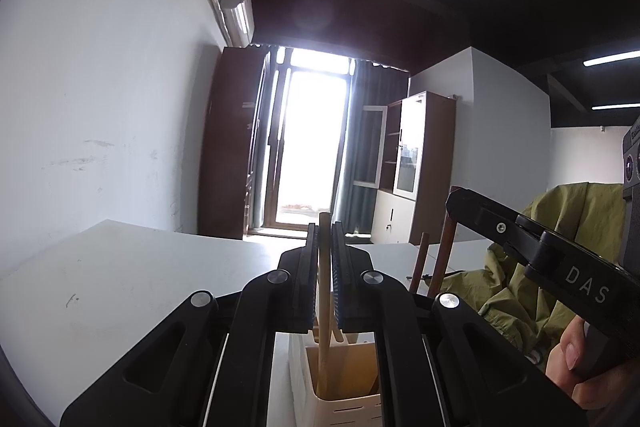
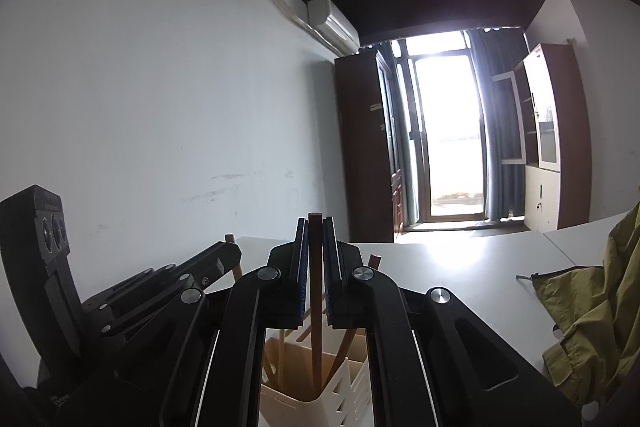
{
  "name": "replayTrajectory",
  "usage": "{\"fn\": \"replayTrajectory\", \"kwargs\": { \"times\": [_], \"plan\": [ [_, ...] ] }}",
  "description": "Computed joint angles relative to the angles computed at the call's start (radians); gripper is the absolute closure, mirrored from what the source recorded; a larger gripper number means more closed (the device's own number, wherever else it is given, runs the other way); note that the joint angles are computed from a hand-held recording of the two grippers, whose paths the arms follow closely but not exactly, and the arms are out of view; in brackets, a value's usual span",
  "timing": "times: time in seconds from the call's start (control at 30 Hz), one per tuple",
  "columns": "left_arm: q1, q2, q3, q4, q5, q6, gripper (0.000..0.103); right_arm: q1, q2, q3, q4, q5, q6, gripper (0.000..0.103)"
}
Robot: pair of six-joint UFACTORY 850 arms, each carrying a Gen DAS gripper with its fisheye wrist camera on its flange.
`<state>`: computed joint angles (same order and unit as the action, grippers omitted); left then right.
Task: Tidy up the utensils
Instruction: 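Open both tools to release the chopsticks inside the holder, then move both open tools back down to the loose chopsticks beside the holder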
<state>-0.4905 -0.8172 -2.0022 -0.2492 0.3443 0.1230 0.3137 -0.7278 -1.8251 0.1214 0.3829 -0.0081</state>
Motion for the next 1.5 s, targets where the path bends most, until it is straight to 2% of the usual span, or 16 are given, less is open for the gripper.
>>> {"fn": "replayTrajectory", "kwargs": {
  "times": [0.13,0.2,0.43,0.63,0.77,1.03,1.17,1.5],
  "plan": [
    [0.002,0.005,0.01,0.032,-0.001,-0.021,0.097,0.015,-0.002,0.002,0.109,-0.011,-0.136,0.095],
    [0.003,-0.012,-0.026,0.03,-0.028,-0.015,0.097,0.018,-0.006,-0.003,0.133,-0.018,-0.163,0.095],
    [0.013,-0.028,-0.059,0.078,-0.08,-0.071,0.097,0.019,-0.005,-0.006,0.161,-0.049,-0.176,0.095],
    [0.021,0.016,0.006,0.083,-0.049,-0.106,0.096,0.013,0.003,-0.001,0.178,-0.064,-0.164,0.094],
    [0.028,0.049,0.052,0.098,-0.04,-0.137,0.094,0.014,0.016,0.017,0.194,-0.061,-0.17,0.083],
    [0.023,0.115,0.149,0.072,-0.014,-0.107,0.09,0.02,0.05,0.064,0.228,-0.055,-0.205,0.083],
    [0.019,0.143,0.19,0.061,-0.005,-0.091,0.087,0.023,0.074,0.101,0.249,-0.045,-0.221,0.08],
    [0.009,0.182,0.245,0.051,-0.054,-0.023,0.076,0.042,0.102,0.147,0.427,-0.053,-0.41,0.069]
  ]
}}
